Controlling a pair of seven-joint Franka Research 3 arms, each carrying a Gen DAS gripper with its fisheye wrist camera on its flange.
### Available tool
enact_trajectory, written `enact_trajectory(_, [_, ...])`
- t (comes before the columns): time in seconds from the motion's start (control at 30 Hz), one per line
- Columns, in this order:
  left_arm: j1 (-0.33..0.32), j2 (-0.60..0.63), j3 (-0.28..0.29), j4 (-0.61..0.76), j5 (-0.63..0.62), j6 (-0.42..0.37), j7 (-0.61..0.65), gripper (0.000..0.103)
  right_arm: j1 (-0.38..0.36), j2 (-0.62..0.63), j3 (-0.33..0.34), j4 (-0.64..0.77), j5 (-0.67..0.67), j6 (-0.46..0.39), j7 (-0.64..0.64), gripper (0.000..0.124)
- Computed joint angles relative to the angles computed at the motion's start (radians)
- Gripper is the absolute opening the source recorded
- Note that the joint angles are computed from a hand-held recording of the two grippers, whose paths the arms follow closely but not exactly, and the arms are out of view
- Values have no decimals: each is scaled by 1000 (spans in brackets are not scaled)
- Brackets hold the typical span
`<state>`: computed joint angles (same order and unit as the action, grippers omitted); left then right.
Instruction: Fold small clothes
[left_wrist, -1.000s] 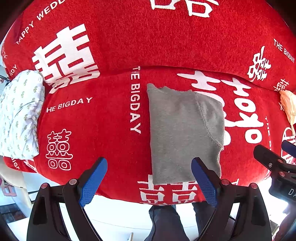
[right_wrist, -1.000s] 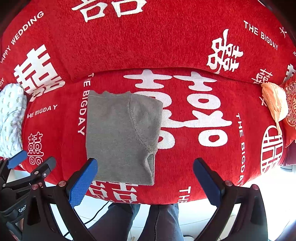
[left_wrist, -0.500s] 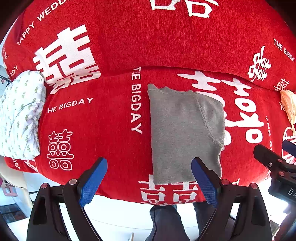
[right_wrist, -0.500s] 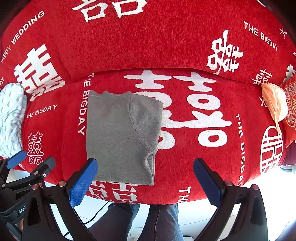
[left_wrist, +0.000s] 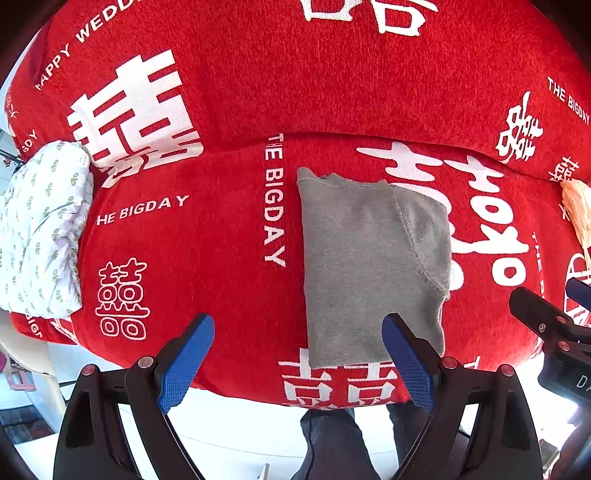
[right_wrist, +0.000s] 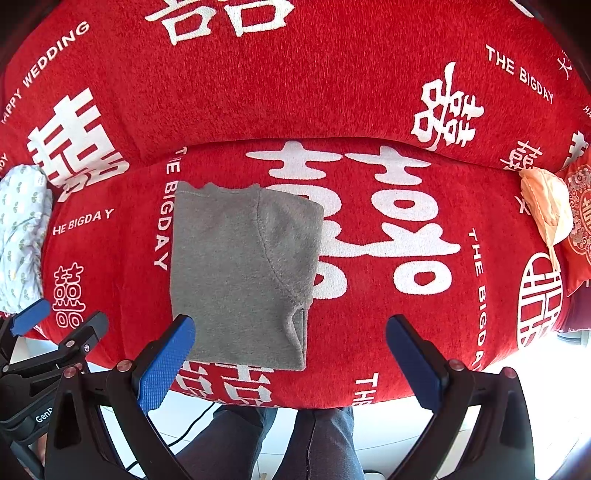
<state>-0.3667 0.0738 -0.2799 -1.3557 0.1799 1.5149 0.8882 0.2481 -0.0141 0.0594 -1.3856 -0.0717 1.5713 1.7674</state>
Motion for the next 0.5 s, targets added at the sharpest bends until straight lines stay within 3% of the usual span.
enact_trajectory(0.5, [-4,7,-1,11,17,-7,-4,93,2,13,-2,20,-4,-7,-9,103])
